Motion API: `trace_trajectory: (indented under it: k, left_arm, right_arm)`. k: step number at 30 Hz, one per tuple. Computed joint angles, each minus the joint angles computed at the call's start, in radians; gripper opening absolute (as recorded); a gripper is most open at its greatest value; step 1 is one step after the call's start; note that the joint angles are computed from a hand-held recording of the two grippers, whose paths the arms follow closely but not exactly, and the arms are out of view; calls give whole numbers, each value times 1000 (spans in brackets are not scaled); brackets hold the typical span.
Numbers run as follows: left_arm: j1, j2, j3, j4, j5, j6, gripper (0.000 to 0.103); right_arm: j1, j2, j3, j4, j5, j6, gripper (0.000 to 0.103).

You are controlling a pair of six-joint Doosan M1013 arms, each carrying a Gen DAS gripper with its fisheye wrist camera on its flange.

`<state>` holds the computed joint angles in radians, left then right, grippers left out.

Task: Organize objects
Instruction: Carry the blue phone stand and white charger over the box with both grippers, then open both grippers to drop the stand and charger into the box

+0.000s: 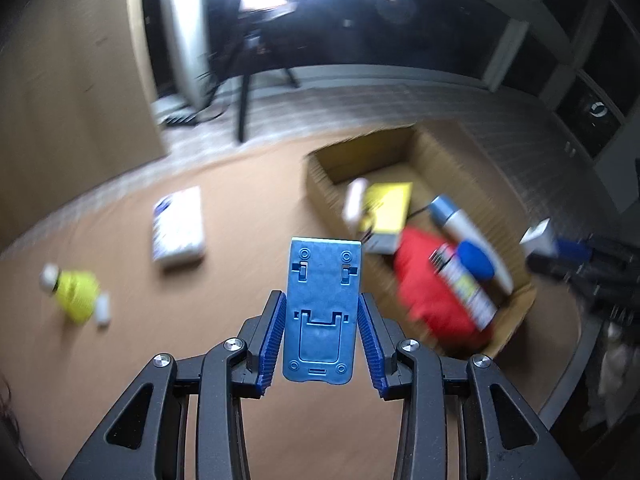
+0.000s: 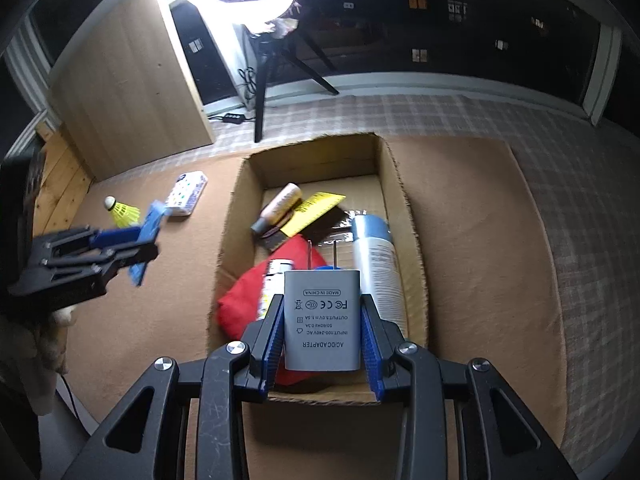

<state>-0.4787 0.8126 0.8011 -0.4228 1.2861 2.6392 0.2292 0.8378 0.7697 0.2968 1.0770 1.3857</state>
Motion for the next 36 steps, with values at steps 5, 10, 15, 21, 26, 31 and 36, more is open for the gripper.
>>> trace_trajectory:
  k: [5,10,15,21,26,31,36]
  left_arm:
    - [-58,-2,12,10,20,1,40]
    - [-105,23,-9,53,33,-27,40]
    - [-132,60,-48,100,55,-71,40]
    - [-147,86,-69,135,64,-98,40]
    - [-151,100,-88,145,73,-106,40]
    - [-151,119,-125,148,115,-109,42]
    - [-140,126,-157,114,145,-109,48]
  right_arm:
    - [-3,32,-38,15,50,-21,32]
    - [-3,57,-66,53,90,-42,32]
    - [1,72,-81,69,106,-62,32]
    - [6,88,-104,60,122,-59,32]
    - [7,92,-112,53,120,-61,32]
    - [10,89,-110,37,107,-57,36]
    - [11,66,-82,26,63,-43,48]
